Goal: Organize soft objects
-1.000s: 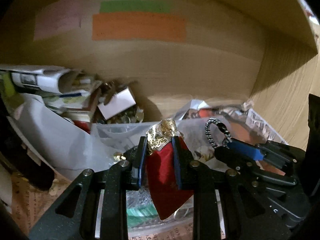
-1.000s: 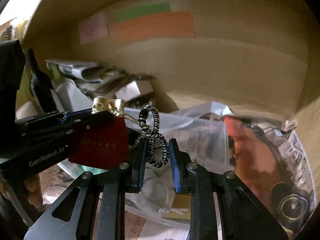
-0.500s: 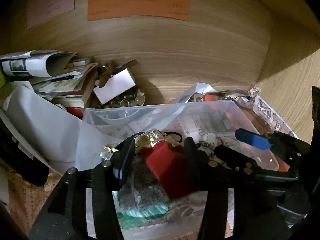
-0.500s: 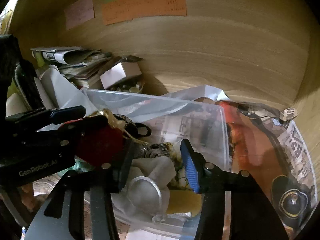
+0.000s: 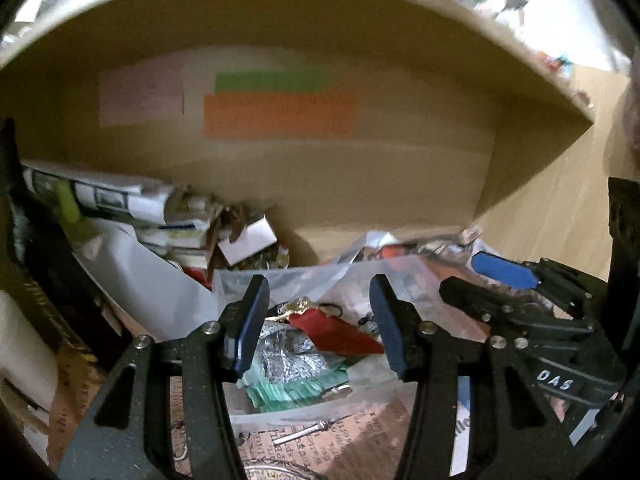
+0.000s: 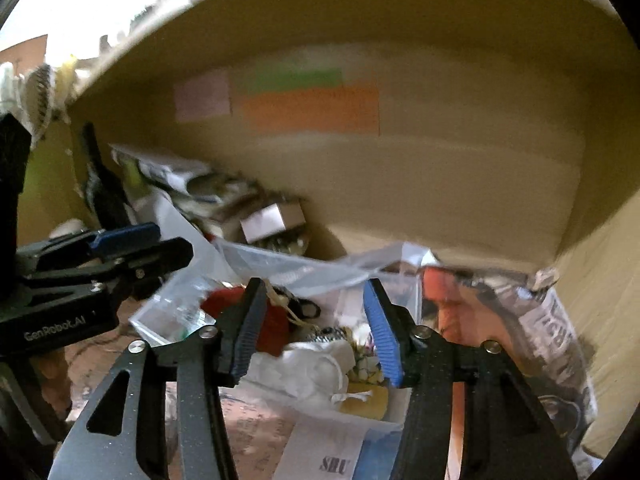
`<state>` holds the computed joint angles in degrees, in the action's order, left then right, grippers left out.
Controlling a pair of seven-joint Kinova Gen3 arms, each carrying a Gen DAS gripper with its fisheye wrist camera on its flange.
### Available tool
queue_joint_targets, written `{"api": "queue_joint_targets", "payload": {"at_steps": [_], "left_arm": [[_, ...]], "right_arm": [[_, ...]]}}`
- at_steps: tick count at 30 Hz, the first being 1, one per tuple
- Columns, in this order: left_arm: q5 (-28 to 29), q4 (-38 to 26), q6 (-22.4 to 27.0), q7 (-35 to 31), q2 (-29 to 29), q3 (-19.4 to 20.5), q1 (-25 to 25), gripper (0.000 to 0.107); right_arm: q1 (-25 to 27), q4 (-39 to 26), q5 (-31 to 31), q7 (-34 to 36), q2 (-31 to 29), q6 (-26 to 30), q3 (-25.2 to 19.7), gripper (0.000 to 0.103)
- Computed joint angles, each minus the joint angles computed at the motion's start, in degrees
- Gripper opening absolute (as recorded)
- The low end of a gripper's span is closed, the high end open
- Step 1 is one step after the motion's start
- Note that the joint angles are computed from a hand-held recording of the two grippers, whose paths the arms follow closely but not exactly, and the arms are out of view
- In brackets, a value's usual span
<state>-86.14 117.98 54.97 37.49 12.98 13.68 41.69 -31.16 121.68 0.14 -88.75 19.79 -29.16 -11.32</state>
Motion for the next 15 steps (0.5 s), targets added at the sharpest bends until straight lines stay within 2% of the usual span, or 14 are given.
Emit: {"api": "queue_joint_targets", "payload": {"at_steps": [5, 9, 13, 15], "left_arm": [[-0.5, 1.5, 7.9, 2.4, -1.4, 2.1, 4.2, 0.057], [-0.4, 1.8, 14.5, 3.9, -1.2, 3.9, 7.4, 0.067], [-0.3, 2.3, 19.0, 5.4, -1.1, 4.9, 9.8, 0.08], [-0.1, 2.5, 21.7, 6.1, -0.7, 5.5, 11.2, 0.085]], "right_arm": [[-0.4, 5.8, -0.7, 0.5, -3.7, -7.9, -0.4, 0.053], [-0.6, 10.0, -1.7, 0.3, -5.8, -14.0, -0.8, 0.064], [-0.8, 12.5, -2.1, -0.1, -6.9, -17.7, -1.2, 0.066], [-0.8, 13.5, -1.9, -0.5, -7.2, -19.1, -1.4, 0.078]]}}
